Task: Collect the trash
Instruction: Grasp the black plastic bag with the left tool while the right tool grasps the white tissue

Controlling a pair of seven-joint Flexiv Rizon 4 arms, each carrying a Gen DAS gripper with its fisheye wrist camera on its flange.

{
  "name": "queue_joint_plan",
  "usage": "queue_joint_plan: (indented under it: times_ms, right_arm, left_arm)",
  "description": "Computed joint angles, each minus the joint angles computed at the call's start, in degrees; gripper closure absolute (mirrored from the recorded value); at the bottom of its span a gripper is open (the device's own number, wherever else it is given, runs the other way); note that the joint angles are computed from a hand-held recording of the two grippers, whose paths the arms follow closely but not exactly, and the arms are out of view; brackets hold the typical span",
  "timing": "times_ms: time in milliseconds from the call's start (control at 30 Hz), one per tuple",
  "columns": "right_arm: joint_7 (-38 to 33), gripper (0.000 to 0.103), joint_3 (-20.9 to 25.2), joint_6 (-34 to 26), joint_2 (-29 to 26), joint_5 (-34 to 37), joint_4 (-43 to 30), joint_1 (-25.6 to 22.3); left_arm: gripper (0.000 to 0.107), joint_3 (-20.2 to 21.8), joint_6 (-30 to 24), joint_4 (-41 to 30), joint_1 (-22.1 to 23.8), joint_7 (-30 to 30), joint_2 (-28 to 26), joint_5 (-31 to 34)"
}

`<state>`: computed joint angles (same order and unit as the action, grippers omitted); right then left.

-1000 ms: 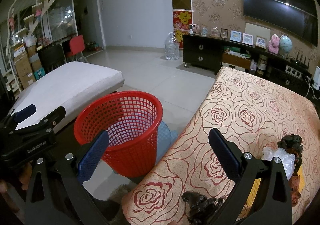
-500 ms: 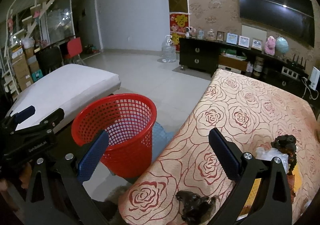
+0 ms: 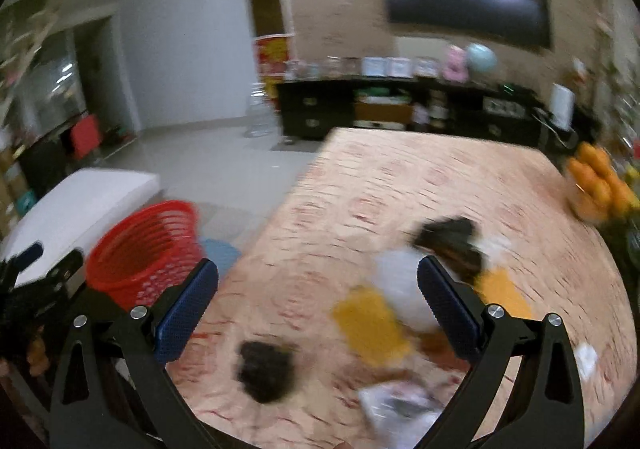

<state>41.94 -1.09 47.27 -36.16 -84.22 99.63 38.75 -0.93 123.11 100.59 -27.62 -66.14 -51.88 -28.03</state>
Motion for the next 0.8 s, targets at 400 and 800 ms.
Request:
queue_joint_plan:
  times_ms: [400,800]
  right_arm:
    - [13.1,0.006,5.0,-14.4,8.8,7.5,14.5,-1.0]
    - [16.7,0.006,6.7,-15.1,10.2,7.9,17.4,-2.3]
  left_arm:
    - [0.012,-7.4,-17.2,-6.4,1.6,2.3,-2.9,16.6]
    - [0.012,0.3,-34.5,-18.9,-6.2,-2.2,-9.1,17.3]
